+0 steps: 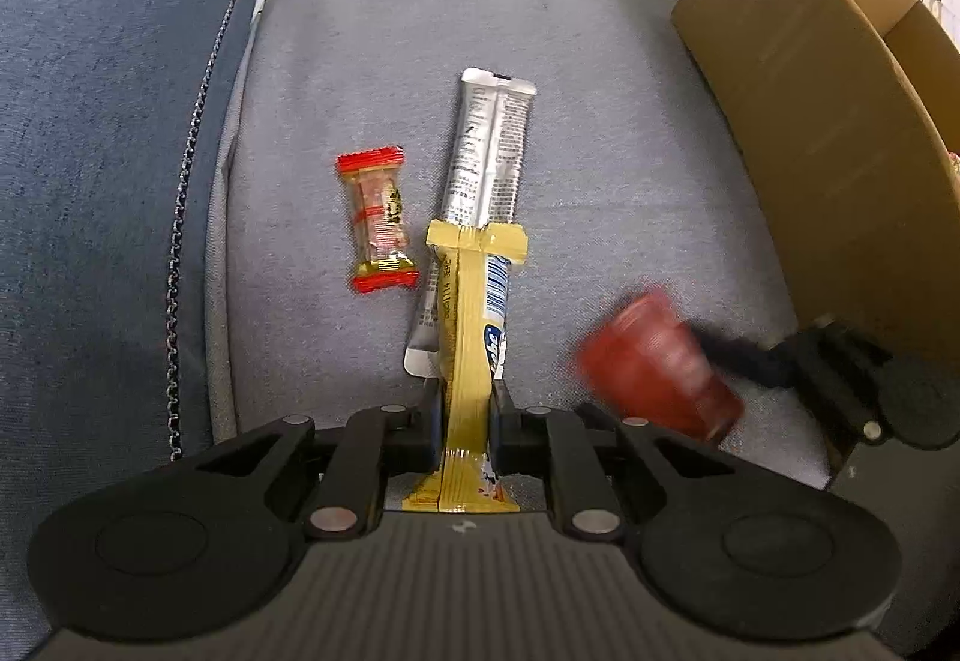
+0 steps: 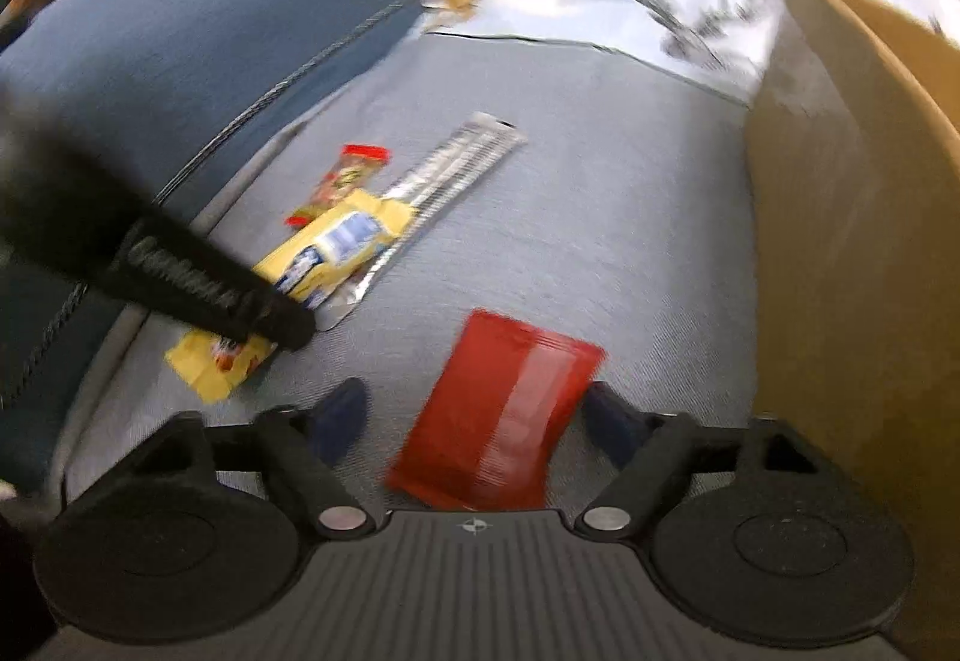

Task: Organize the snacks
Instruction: 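Grasp the yellow bar with left tool while right tool grasps the red candy pack, then carry the red candy pack with right tool while left tool carries the yellow bar to the box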

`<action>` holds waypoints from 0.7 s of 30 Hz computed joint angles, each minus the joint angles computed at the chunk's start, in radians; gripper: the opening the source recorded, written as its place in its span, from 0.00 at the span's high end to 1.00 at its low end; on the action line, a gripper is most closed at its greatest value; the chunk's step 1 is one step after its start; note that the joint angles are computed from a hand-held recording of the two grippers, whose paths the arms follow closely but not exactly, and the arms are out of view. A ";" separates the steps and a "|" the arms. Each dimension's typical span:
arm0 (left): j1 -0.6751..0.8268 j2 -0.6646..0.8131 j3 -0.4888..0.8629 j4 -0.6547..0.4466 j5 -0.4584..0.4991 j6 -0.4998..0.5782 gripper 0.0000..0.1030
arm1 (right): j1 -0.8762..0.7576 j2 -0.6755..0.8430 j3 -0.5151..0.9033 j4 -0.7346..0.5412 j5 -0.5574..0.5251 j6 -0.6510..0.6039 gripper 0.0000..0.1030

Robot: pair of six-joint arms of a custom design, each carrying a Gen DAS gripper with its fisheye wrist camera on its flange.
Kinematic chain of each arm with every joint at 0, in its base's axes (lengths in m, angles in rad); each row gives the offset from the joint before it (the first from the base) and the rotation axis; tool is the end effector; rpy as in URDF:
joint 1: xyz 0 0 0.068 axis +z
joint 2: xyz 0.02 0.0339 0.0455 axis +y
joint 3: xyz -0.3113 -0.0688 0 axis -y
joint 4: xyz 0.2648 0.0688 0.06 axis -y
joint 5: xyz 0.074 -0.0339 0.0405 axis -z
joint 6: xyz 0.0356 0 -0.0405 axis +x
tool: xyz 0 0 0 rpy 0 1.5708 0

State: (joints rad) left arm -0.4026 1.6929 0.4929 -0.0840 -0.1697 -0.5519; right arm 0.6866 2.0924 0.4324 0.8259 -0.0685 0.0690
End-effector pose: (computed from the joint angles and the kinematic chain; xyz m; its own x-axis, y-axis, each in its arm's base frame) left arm 0.2238 -0.0888 0.0928 -0.9309 -0.1653 -0.3258 -0.1713 0.9852 -0.0104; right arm 0.2188 0.1825 0.0332 -0.6175 -0.4172 -0.6667 -0.6269 0.7730 0.0969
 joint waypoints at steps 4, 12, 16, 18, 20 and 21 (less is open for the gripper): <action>0.018 -0.017 -0.016 0.009 0.000 -0.003 0.84 | -0.043 -0.034 -0.005 -0.020 -0.132 -0.029 0.56; 0.018 -0.019 -0.024 0.021 0.000 -0.011 0.83 | -0.118 -0.084 0.004 -0.112 -0.228 -0.048 0.57; 0.011 -0.003 -0.016 0.017 -0.009 -0.004 0.71 | -0.112 -0.066 0.021 -0.153 -0.217 -0.091 0.56; 0.007 0.004 -0.012 0.016 -0.021 -0.001 0.64 | -0.097 -0.074 0.013 -0.151 -0.192 -0.105 0.54; 0.009 0.011 -0.011 0.019 -0.021 0.004 0.64 | -0.091 -0.085 0.005 -0.156 -0.176 -0.097 0.53; 0.009 0.015 -0.011 0.021 -0.017 0.005 0.64 | -0.091 -0.089 0.008 -0.169 -0.173 -0.093 0.51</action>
State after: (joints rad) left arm -0.3937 1.7078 0.4818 -0.0629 -0.1870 -0.5468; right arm 0.5952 2.0034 0.4403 0.6569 -0.2417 -0.0238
